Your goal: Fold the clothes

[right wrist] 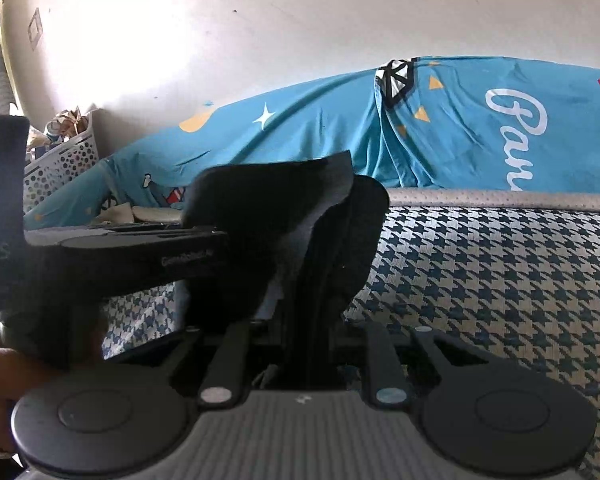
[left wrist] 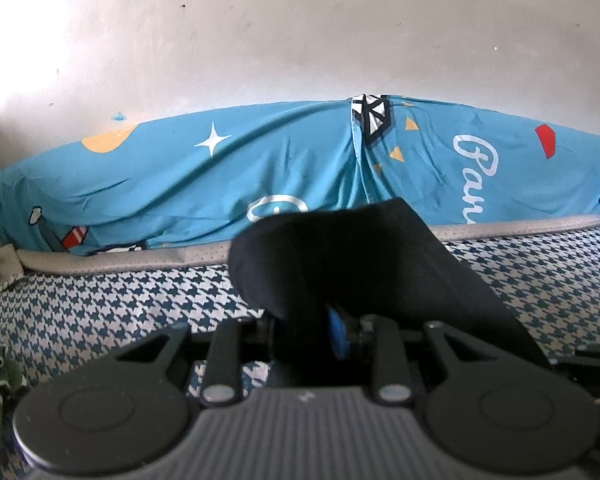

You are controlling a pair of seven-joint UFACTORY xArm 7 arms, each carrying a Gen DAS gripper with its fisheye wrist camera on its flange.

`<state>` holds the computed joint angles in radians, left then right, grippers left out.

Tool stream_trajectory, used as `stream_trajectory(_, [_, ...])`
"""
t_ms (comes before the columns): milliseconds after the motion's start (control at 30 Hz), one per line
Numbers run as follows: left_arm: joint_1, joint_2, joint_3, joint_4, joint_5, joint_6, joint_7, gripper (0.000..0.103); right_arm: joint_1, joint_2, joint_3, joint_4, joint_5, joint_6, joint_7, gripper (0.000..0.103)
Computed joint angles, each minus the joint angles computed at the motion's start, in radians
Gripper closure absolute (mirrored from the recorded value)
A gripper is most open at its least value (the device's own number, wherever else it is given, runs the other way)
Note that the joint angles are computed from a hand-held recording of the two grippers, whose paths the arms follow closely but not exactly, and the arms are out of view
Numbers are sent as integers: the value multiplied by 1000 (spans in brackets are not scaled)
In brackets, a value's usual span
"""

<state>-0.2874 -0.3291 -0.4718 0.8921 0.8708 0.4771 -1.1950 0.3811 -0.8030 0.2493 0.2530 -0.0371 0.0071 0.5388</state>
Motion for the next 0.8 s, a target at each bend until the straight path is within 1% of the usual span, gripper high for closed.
stream_trajectory(67, [1, 11, 1, 5, 2, 1, 1, 79, -7, 7, 3, 3, 2, 8, 7, 84])
stream_trajectory(100, [-1, 16, 3, 7, -1, 3, 2, 79, -14, 10, 9, 9, 5, 27, 16, 84])
stream_trajectory(167, [-5, 23, 9, 10, -6, 6, 1, 79, -38, 12, 28, 25, 6, 91, 39, 84])
stream_trajectory(267, [-7, 16, 20, 5, -13, 3, -9, 77, -43, 11, 21, 42, 7, 164, 55, 83])
stream_trajectory(400, [-1, 3, 33, -8, -34, 11, -18, 77, -55, -21, 28, 41, -7, 228, 71, 74])
stream_trajectory(467, [0, -6, 47, -20, -62, 3, -12, 76, -55, -49, 27, 38, -13, 266, 76, 72])
stream_trajectory(500, [2, -11, 54, -27, -76, -2, -7, 74, -49, -66, 21, 32, -11, 278, 79, 71])
stream_trajectory(567, [11, -18, 58, -38, -98, -8, 2, 71, -54, -94, 23, 27, -13, 292, 89, 71])
stream_trajectory(633, [19, -22, 61, -45, -119, -9, 9, 66, -82, -127, 49, 23, -33, 309, 106, 70])
stream_trajectory(767, [28, -17, 68, -57, -167, -23, 27, 60, -112, -172, 56, 10, -57, 289, 125, 70])
stream_trajectory(800, [29, -15, 66, -58, -176, -24, 30, 57, -117, -182, 56, 6, -61, 282, 128, 70])
